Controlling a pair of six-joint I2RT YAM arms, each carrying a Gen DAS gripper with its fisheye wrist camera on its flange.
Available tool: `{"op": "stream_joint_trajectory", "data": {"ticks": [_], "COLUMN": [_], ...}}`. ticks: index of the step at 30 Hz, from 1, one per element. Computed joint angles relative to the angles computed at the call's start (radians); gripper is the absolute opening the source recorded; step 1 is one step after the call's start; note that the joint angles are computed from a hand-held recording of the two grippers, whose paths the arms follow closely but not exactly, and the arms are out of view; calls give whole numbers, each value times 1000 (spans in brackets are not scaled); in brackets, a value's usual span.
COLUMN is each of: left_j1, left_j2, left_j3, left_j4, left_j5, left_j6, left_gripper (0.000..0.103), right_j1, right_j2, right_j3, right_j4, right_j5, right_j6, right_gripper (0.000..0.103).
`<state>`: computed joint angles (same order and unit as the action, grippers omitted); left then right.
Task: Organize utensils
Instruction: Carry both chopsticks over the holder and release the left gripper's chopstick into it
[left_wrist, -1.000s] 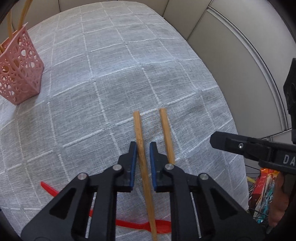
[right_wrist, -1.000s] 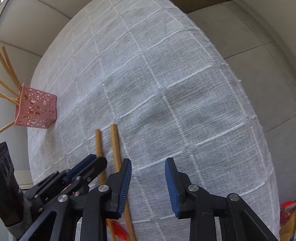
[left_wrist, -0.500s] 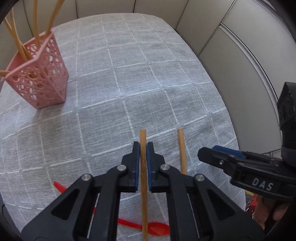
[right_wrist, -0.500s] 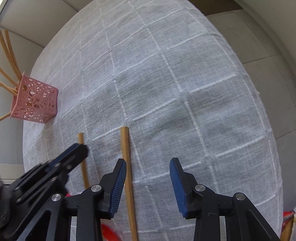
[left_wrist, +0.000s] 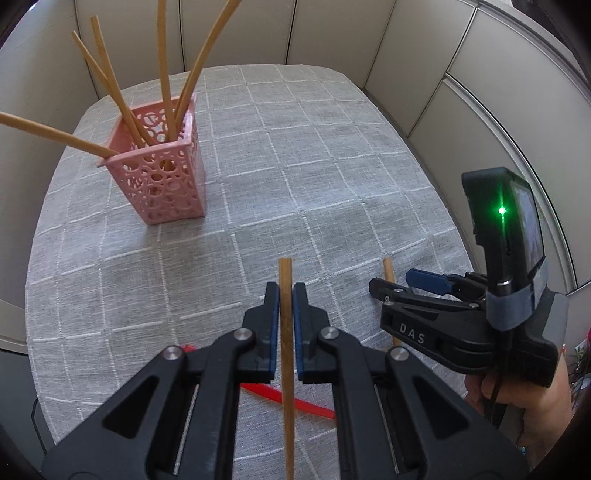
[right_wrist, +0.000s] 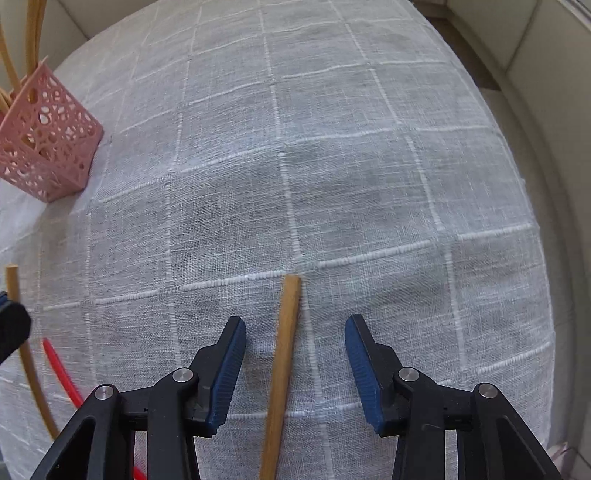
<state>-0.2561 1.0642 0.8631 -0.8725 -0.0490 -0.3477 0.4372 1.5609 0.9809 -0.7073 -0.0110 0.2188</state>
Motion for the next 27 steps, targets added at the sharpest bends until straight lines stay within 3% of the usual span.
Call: {"op": "stream_joint_trajectory", "data": {"ticks": [3, 6, 15, 27], "left_j1": [16, 41, 108, 222], "left_j2": [-27, -58, -170, -333], "left_j3": [-2, 0, 31, 131], "left_j4": [-11, -28, -84, -163], "left_j5": [-5, -9, -9, 38], "left_j6": [16, 46, 108, 185], "left_gripper": [8, 8, 8, 8], "right_j1": [24, 26, -40, 44], "right_j2": [8, 3, -175, -452], "right_j3": [10, 14, -15, 7], "right_j4": [-2, -5, -17, -28], "right_j5": [29, 27, -55, -74], "right_j6": [11, 9, -13, 95], "right_gripper": [22, 9, 7, 7]}}
